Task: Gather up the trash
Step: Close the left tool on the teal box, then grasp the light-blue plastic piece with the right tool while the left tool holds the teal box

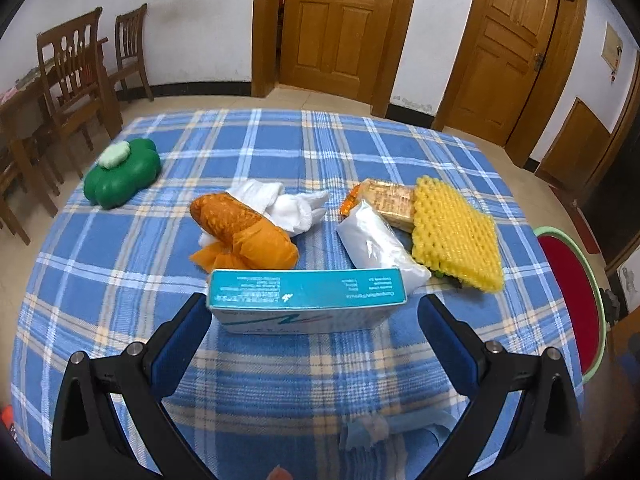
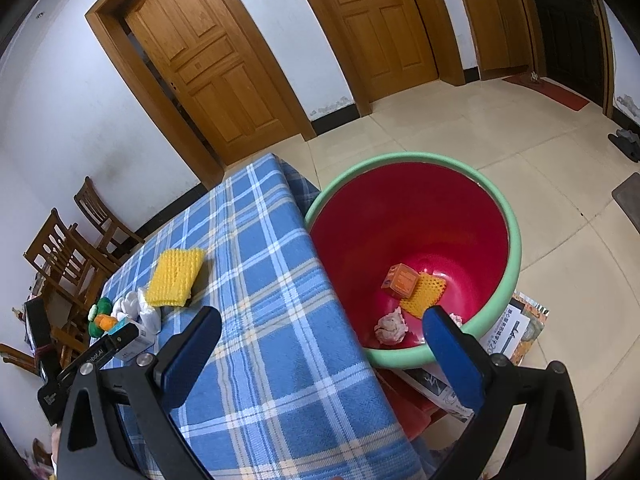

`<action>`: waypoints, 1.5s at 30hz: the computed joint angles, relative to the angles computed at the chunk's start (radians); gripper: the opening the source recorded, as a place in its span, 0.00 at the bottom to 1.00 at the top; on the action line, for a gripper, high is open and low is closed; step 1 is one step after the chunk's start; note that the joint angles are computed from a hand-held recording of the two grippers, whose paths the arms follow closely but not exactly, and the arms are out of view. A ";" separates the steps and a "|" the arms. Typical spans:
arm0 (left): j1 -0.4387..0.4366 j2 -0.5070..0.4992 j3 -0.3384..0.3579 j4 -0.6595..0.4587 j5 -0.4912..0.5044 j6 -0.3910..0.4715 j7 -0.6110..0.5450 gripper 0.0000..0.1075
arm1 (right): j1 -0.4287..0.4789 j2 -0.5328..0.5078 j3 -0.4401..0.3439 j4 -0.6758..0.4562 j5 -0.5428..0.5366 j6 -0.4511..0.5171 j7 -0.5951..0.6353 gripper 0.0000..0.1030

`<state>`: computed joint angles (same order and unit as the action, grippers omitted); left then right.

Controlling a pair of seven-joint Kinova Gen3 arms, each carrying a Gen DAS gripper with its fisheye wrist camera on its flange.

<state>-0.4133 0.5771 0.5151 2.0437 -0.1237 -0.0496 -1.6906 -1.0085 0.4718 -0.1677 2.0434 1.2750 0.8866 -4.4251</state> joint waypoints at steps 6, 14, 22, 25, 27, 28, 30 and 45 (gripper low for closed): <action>-0.079 0.048 0.083 -0.050 0.051 0.094 -0.023 0.93 | 0.009 0.005 0.003 -0.001 0.006 -0.025 0.001 0.99; -0.192 0.072 0.194 -0.026 0.123 0.088 -0.128 0.87 | 0.002 0.006 0.003 -0.012 0.005 -0.025 0.016 0.99; -0.307 0.046 0.300 0.041 0.099 0.049 -0.179 0.87 | -0.014 0.012 0.004 -0.047 0.006 -0.020 0.065 0.99; -0.348 0.028 0.327 0.067 0.079 0.035 -0.175 0.87 | -0.018 0.018 0.005 -0.065 0.008 -0.025 0.089 0.99; -0.382 0.028 0.350 0.074 0.066 0.041 -0.171 0.87 | -0.022 0.023 0.007 -0.077 0.009 -0.031 0.106 0.99; -0.403 0.028 0.365 0.079 0.062 0.044 -0.171 0.87 | -0.023 0.026 0.008 -0.085 0.010 -0.036 0.118 0.99; -0.444 0.032 0.394 0.087 0.054 0.049 -0.177 0.87 | -0.025 0.034 0.009 -0.101 0.008 -0.045 0.146 0.99; -0.626 0.024 0.458 0.158 0.003 0.019 -0.192 0.87 | -0.056 0.117 0.072 -0.246 -0.069 -0.175 0.395 0.77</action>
